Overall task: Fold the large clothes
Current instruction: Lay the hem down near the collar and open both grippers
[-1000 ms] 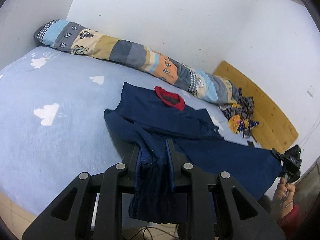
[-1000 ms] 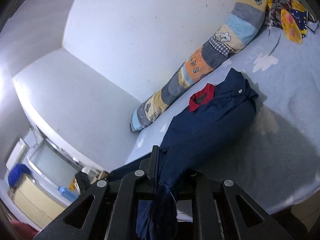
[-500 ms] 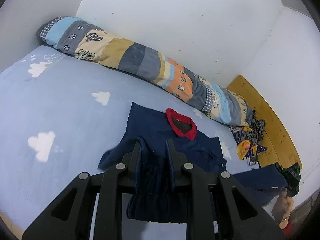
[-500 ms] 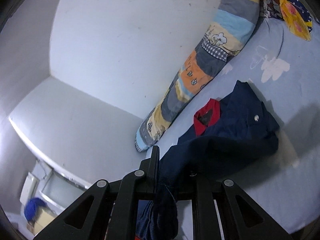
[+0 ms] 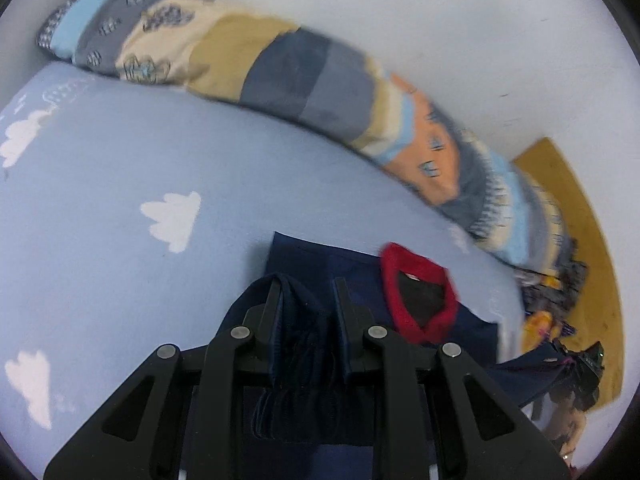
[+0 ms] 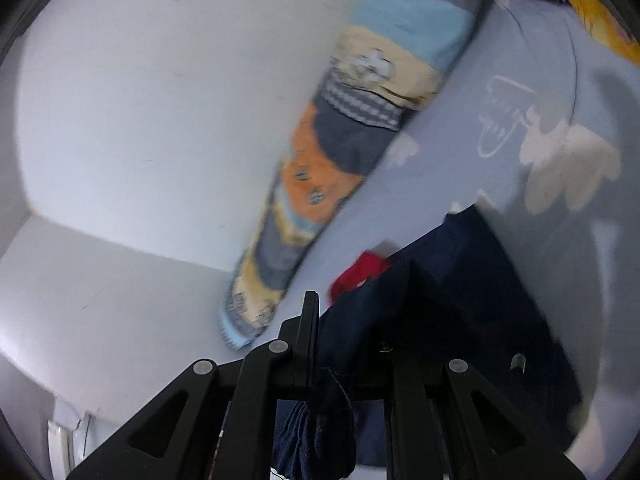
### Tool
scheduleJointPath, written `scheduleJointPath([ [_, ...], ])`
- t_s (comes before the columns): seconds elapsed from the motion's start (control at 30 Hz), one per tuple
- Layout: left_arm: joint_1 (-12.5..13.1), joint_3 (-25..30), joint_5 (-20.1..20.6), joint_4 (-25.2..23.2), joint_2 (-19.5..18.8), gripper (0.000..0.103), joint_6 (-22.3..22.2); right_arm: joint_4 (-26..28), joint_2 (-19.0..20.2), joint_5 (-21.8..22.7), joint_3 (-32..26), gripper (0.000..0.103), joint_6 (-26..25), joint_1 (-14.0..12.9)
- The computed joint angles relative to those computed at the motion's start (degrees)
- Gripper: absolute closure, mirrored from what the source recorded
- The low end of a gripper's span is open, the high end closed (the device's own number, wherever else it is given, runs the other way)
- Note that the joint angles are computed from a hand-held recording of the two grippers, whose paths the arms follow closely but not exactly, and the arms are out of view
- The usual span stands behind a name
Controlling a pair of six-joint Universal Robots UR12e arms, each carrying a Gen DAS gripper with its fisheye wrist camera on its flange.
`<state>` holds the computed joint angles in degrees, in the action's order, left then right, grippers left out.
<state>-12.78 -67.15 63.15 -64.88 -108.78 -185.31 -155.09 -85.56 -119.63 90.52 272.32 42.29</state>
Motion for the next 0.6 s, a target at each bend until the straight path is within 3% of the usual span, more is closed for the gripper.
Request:
scheduleJointPath([
  [0.07, -0.9, 2.5, 1.8, -2.0, -2.7, 0.08, -1.2, 2.0, 0.1, 2.6, 0.8, 0.087, 1.6, -2.4],
  [0.13, -2.0, 5.1, 5.2, -4.8, -5.4, 0.068, -2.6, 3.2, 0.3, 6.3, 1.9, 0.079, 4.4, -4.9],
  [0.17, -2.0, 5.6, 4.6, -5.1, -6.1, 0.058, -3.5, 3.0, 0.4, 7.8, 2.5, 0.063, 5.0, -5.8],
  [0.2, -1.9, 5.6, 3.6, -4.8, -6.5, 0.048, -4.5, 3.3, 0.3, 9.4, 3.1, 0.054, 5.9, -6.9],
  [0.23, -1.6, 4.8, 2.9, -3.1, -6.5, 0.047, -6.3, 3.5, 0.2, 10.4, 3.7, 0.044, 7.1, -7.6],
  [0.37, 0.3, 1.4, -2.9, 3.0, -5.1, 0.047, -11.1, -3.6, -0.3, 9.5, 6.9, 0.043, 10.3, -8.1],
  [0.43, 0.5, -0.7, -4.1, 6.6, -3.6, 0.047, -9.3, -3.7, -0.1, 6.1, 5.9, 0.042, 6.0, -6.9],
  [0.5, 0.2, -2.0, -4.1, 8.7, -2.5, 0.047, -6.7, -0.5, 0.4, 4.7, 3.7, 0.042, 1.2, -5.8],
  [0.6, -0.9, -3.3, -2.9, 11.3, -1.5, 0.047, -3.8, -2.8, 2.3, -2.5, 0.8, 0.042, -6.9, -3.5],
])
